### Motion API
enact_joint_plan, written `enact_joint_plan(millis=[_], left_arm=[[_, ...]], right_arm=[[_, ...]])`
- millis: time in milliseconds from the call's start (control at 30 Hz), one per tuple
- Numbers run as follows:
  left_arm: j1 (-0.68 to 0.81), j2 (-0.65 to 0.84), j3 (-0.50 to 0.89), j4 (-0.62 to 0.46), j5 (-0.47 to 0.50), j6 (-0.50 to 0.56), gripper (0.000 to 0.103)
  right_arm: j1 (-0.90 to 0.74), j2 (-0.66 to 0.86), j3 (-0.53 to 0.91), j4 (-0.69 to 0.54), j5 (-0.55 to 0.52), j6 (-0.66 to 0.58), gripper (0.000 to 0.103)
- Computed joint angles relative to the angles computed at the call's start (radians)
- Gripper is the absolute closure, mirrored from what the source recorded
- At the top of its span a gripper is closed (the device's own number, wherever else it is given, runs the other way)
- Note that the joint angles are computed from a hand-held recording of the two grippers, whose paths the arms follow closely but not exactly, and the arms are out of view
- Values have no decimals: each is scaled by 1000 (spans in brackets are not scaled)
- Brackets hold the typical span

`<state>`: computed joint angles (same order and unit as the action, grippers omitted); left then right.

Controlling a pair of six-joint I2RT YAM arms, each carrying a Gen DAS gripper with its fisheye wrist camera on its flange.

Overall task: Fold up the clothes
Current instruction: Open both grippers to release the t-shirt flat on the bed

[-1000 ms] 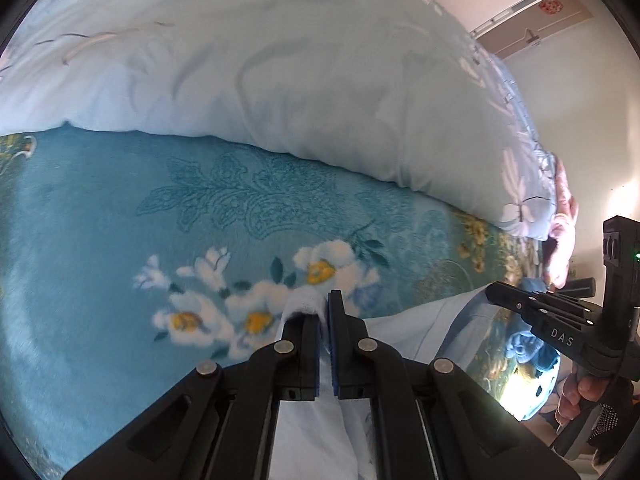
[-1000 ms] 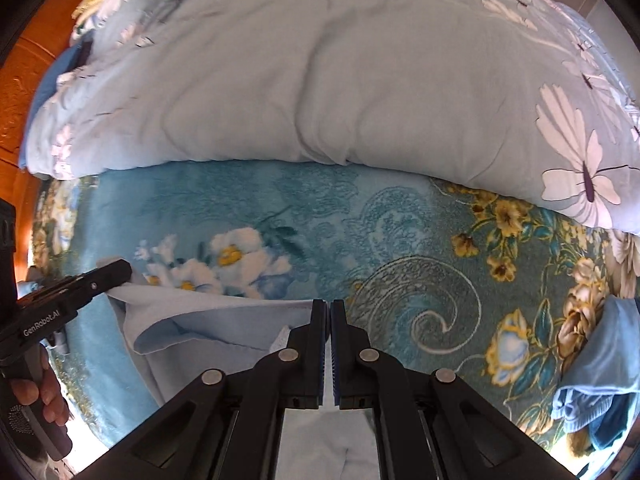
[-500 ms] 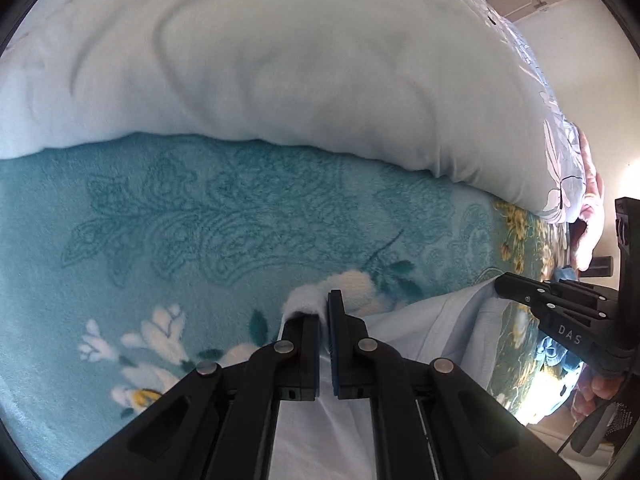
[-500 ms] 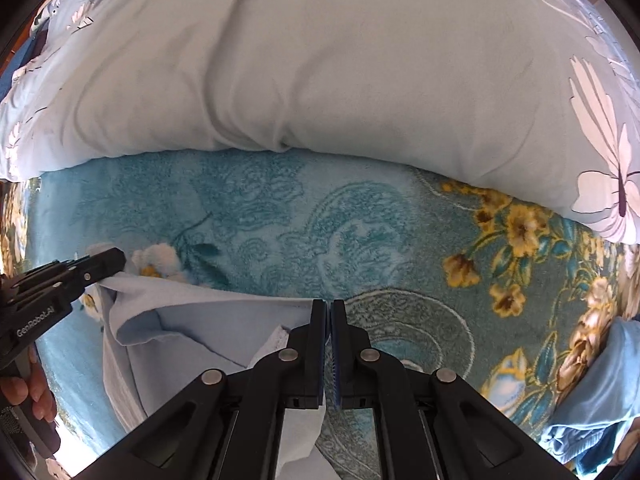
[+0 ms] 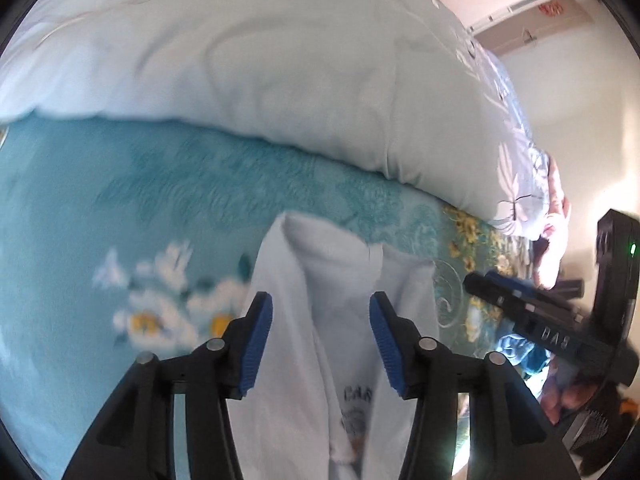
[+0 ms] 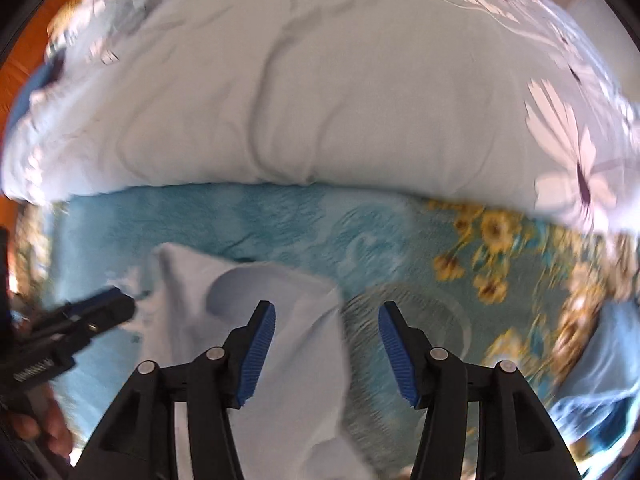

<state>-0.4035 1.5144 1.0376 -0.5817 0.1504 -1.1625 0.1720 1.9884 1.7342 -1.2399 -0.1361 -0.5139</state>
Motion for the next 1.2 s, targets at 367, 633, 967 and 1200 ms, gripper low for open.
enact_joint_plan(millis=[367,633,967,1200], left_arm=[[-414,-246,-262,-17,-73,-490,49],[-561,-268,-256,-62,-105,-610,49],[-545,-132,-65,-147,-126,-562,49],[-544,67,91,-147,-92,-519,49]], right_arm=[[-63,-333,-602,12,35,-98,45],[-137,-378,-683,-24,57,-109,83],[-309,-227,-341,-138,66,-252,101],[-430,62,174,-164,139,-350,101]])
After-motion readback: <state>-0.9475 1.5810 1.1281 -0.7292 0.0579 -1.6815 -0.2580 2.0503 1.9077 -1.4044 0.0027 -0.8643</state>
